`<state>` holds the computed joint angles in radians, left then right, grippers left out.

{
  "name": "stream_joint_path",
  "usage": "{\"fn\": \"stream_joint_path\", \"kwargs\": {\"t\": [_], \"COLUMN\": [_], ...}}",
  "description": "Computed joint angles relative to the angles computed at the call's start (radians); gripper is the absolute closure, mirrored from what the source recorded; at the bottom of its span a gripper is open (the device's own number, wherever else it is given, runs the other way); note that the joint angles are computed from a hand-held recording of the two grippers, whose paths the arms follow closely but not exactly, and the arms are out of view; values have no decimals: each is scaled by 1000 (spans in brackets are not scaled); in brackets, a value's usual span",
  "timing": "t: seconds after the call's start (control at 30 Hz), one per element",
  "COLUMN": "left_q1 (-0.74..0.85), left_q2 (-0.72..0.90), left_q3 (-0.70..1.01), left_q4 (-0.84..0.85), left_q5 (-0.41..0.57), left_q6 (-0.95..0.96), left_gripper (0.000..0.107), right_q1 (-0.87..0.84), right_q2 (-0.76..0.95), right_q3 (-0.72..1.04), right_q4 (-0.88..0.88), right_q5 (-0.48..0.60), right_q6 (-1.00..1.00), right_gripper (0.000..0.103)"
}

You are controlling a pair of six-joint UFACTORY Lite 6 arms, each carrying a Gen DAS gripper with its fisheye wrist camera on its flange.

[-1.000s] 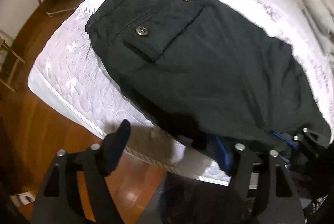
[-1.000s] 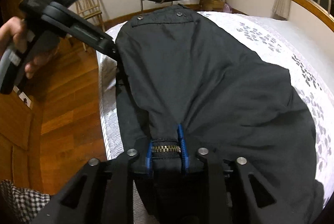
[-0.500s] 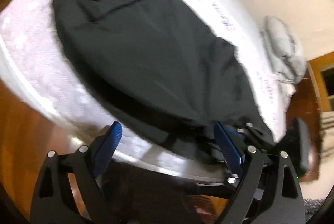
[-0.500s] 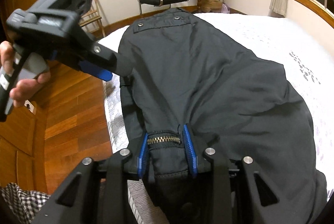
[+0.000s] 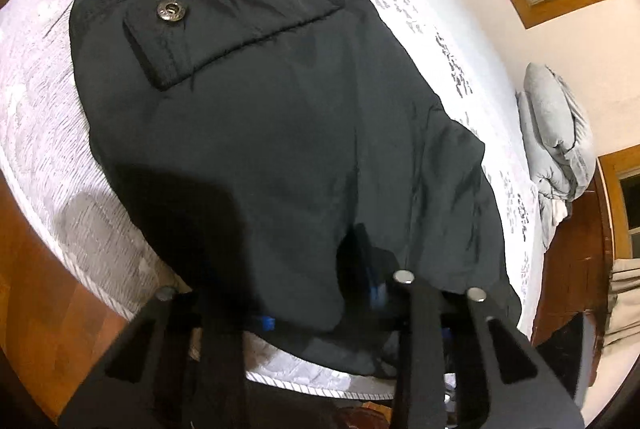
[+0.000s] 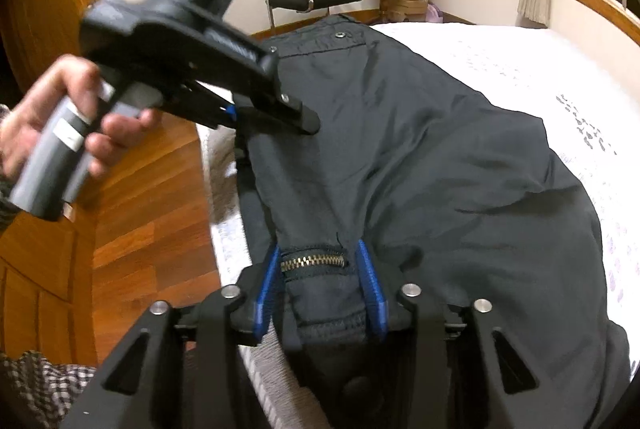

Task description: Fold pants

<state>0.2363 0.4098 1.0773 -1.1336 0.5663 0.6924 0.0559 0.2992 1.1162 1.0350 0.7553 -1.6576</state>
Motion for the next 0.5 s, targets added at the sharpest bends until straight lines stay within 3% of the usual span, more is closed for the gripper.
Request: {"fn": "stream_joint_path", "kwargs": {"t": [0.07,0.27,0.37,0.5], "left_q1": [17,4,-10,-42], "left_q2": [-24,-67,-90,-123], "left_q3": [-41,-95,-103,-125], "left_q4": [-54,-73,-16,44], "left_q5": [-4,-63,-103,-172], "left_q6": [59,121,94,47], "left_gripper": [87,89,89,89], "right_q1": [-51,-448,-736,-1068], "right_q2": [-16,-21,111,386], "right_q3": [5,86,277,695], "right_q4": [-17,-89,-164,-279], "right_q5": [58,303,395,461], "right_q6": [39,175,313,525], "right_gripper": [51,50,50,48]}}
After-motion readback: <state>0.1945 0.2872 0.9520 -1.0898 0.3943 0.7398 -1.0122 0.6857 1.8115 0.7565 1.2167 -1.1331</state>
